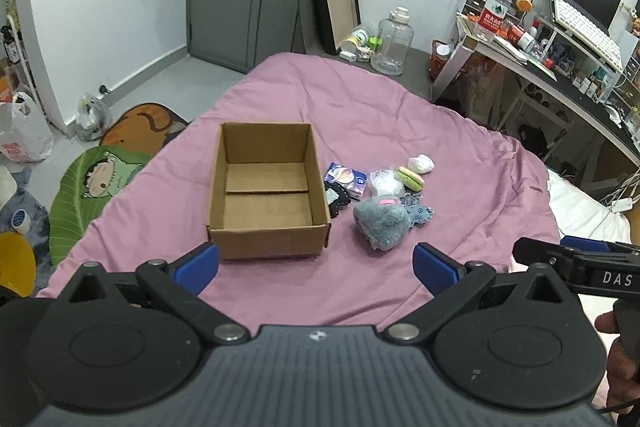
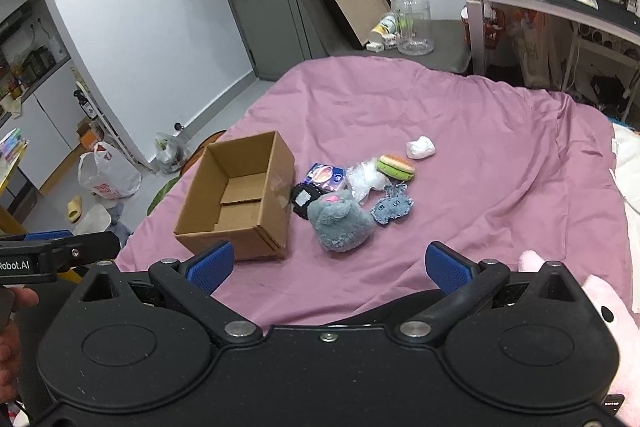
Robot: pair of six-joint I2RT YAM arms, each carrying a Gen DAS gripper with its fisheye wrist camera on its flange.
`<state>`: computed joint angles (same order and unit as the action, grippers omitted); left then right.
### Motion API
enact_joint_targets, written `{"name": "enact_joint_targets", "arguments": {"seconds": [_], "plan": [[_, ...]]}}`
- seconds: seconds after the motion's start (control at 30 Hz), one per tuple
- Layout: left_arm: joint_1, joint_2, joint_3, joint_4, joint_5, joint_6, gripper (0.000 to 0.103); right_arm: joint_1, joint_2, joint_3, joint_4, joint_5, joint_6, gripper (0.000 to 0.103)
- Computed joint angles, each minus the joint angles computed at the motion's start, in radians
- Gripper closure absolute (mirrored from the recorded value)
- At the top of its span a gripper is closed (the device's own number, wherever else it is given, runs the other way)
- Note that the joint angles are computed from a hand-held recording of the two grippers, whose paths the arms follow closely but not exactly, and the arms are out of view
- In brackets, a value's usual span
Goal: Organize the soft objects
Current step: 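Move the left gripper to the grey fluffy plush and close on it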
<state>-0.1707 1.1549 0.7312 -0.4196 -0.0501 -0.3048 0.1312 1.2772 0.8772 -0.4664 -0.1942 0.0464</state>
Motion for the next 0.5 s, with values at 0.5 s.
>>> {"name": "enact_joint_targets", "arguments": {"seconds": [0.5], "plan": [[0.010, 0.327, 0.130, 0.099, 0.063, 0.007, 0.001, -0.037, 0.261, 0.122, 0.032, -0.019, -0.006, 0.000]]}}
